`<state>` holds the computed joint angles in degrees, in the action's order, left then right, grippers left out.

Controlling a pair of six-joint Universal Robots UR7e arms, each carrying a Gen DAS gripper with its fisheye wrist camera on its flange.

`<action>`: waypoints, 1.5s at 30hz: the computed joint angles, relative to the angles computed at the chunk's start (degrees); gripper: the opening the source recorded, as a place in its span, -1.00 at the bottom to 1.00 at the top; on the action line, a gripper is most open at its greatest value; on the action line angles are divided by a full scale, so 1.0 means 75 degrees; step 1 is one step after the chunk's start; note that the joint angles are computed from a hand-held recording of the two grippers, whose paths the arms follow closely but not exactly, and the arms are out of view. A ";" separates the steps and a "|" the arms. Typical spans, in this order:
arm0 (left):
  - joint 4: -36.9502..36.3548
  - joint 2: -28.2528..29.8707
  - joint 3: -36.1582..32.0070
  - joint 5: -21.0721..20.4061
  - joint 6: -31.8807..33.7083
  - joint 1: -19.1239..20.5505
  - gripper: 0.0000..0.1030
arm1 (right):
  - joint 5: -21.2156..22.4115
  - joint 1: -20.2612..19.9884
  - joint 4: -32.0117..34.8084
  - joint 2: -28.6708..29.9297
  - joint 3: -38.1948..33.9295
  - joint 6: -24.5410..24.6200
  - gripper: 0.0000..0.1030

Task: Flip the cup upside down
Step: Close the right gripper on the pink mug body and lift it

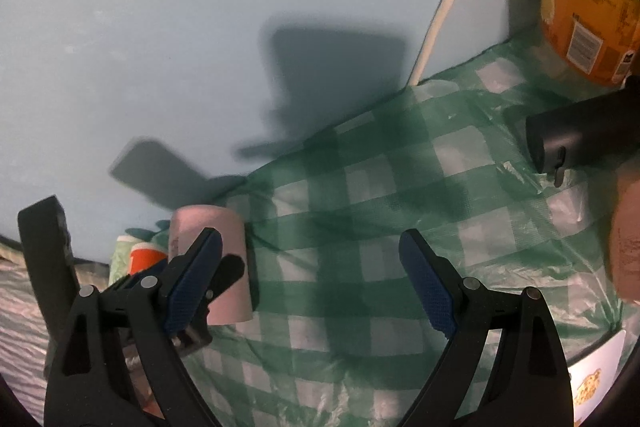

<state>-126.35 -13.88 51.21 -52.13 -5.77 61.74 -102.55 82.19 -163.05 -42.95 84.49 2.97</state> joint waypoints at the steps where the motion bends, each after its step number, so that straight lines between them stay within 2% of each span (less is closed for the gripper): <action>1: 0.0194 0.0083 -0.0171 -0.0021 -0.0055 0.0024 0.71 | -0.0021 -0.0006 -0.0009 0.0012 0.0006 -0.0014 0.75; 4: 0.0719 0.0267 -0.0583 -0.0035 -0.0192 0.0098 0.58 | -0.0010 -0.0024 0.0118 0.0051 -0.0054 0.0012 0.75; 5: 0.0815 0.0305 -0.0658 0.0006 -0.0241 0.0112 0.43 | -0.0039 -0.0013 0.0132 0.0078 -0.0065 0.0028 0.75; 12: 0.0712 0.0103 -0.0402 -0.0313 0.0031 0.0112 0.43 | -0.0121 0.0071 0.0038 0.0217 -0.0058 -0.0013 0.75; 18: 0.0185 -0.0635 0.0753 -0.0463 0.0478 -0.0188 0.43 | -0.0143 0.0203 -0.0479 0.0070 0.0358 -0.0114 0.75; 24: -0.0738 -0.1849 0.2724 -0.0681 0.0971 -0.0572 0.44 | 0.0012 0.0316 -0.1045 -0.0458 0.1250 -0.0241 0.75; 31: -0.1562 -0.2907 0.4588 -0.0717 0.1062 -0.0773 0.44 | 0.0324 0.0476 -0.1581 -0.0951 0.2431 -0.0548 0.75; 40: -0.2144 -0.3887 0.6104 -0.0606 0.0854 -0.0513 0.43 | 0.0633 0.0660 -0.1860 -0.0815 0.3093 -0.0804 0.75; 45: -0.2285 -0.4090 0.6490 -0.0590 0.0751 -0.0313 0.44 | 0.0663 0.0788 -0.1753 -0.0651 0.3127 -0.0779 0.75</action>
